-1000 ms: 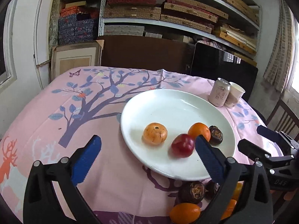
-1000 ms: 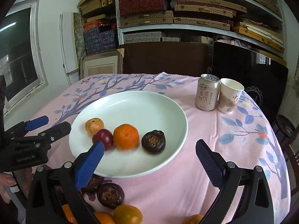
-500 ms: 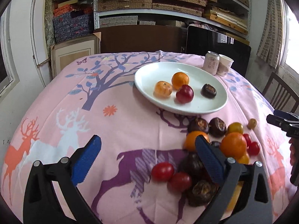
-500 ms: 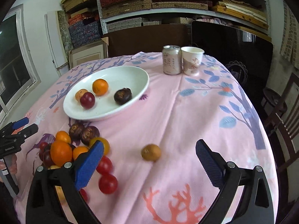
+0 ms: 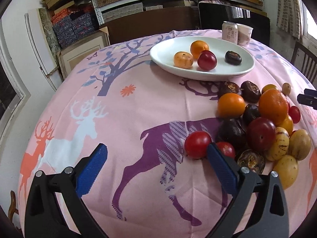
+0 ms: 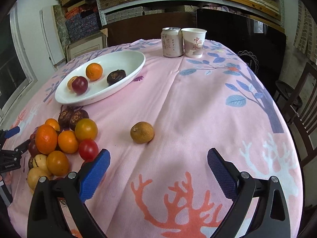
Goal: Organize fruits
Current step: 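Return to the pile and grasp a red cherry tomato with the left gripper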
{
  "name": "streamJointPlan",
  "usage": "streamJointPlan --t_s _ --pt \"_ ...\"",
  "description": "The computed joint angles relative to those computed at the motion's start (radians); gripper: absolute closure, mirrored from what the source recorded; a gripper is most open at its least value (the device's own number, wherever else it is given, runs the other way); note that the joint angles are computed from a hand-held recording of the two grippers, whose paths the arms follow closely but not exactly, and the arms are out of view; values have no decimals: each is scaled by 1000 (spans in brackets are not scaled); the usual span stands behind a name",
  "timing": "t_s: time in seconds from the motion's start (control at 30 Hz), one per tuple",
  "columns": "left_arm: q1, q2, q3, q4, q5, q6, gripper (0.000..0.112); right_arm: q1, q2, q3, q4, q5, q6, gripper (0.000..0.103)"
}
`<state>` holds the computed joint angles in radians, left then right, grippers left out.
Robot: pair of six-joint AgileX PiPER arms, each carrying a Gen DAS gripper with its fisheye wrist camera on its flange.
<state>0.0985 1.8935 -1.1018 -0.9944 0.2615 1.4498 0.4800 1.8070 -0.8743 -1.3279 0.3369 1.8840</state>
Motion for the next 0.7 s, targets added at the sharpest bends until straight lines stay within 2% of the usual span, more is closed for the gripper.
streamJointPlan --t_s 0.1,0.2,0.3,0.4,0.5,0.6,0.67,0.7 --pt "35 53 -88 81 127 -76 14 -3 25 -35 69 -18 -81 4" --pt "72 133 -220 135 302 -106 13 -1 52 -81 137 -15 -168 4" --pt "94 236 -386 192 483 -198 13 -24 76 -114 218 -61 -276 4" --pt "85 276 -452 188 526 -218 13 -38 100 -152 336 -64 -402 4" --pt "86 320 -527 179 573 -266 13 -35 100 -152 327 -60 -397 4" --pt "61 290 -478 182 518 -268 14 -35 90 -145 351 -55 -431 4" --pt "72 270 -451 156 554 -237 29 -35 80 -132 337 -61 -426 4" --pt "78 264 -449 154 580 -223 32 -38 77 -127 338 -69 -427 4"
